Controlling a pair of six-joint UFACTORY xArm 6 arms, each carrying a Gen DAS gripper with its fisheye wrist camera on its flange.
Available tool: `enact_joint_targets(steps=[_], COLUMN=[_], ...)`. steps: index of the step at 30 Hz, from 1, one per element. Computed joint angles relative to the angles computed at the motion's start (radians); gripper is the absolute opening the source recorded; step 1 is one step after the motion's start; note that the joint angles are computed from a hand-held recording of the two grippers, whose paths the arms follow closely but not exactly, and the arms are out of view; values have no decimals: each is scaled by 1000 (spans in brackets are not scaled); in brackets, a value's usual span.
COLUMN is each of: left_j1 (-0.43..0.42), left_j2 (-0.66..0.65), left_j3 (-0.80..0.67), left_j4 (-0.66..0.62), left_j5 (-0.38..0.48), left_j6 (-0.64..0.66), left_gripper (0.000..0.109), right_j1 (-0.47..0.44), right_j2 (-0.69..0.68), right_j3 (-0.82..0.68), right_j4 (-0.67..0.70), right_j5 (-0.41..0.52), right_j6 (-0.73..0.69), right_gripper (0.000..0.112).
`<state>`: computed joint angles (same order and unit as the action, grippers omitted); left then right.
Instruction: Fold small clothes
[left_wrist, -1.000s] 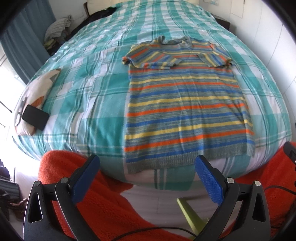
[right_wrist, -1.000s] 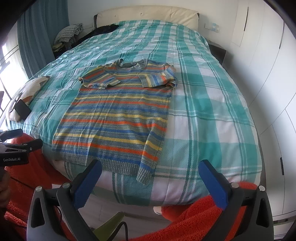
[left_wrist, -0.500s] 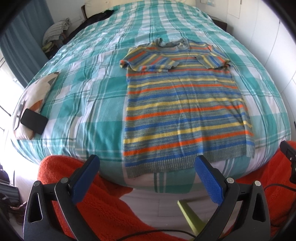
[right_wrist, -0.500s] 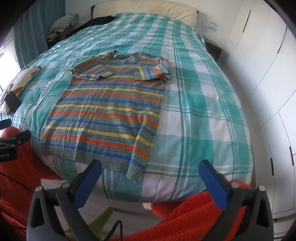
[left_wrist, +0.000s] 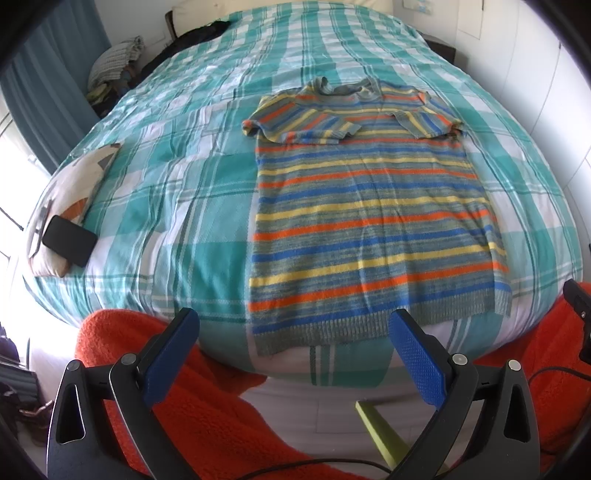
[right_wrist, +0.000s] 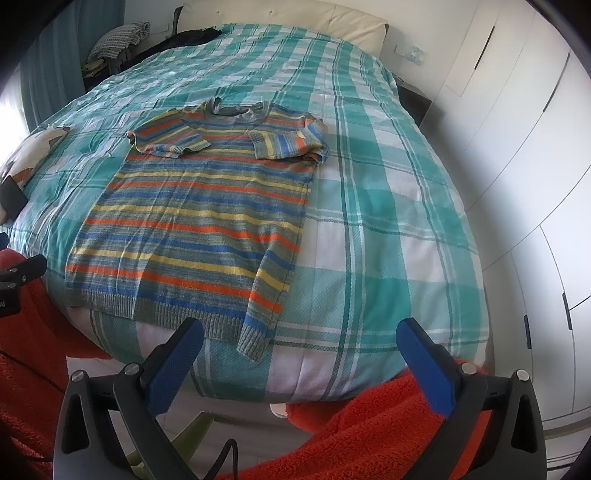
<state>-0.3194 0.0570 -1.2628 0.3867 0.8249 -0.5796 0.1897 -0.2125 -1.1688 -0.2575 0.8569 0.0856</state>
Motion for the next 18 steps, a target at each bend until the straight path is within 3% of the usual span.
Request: enact_joint_targets(steps=[18], left_j1=[-3], left_j2=[-14], left_j3=[18], left_j4=[18], left_j5=[-24], left_j6=[-22], left_gripper=[102], right_j1=[3], right_j2=[-16], right_j3=[10], right_j4=[7], right_j5=[-16], right_j6=[8], right_gripper=[103])
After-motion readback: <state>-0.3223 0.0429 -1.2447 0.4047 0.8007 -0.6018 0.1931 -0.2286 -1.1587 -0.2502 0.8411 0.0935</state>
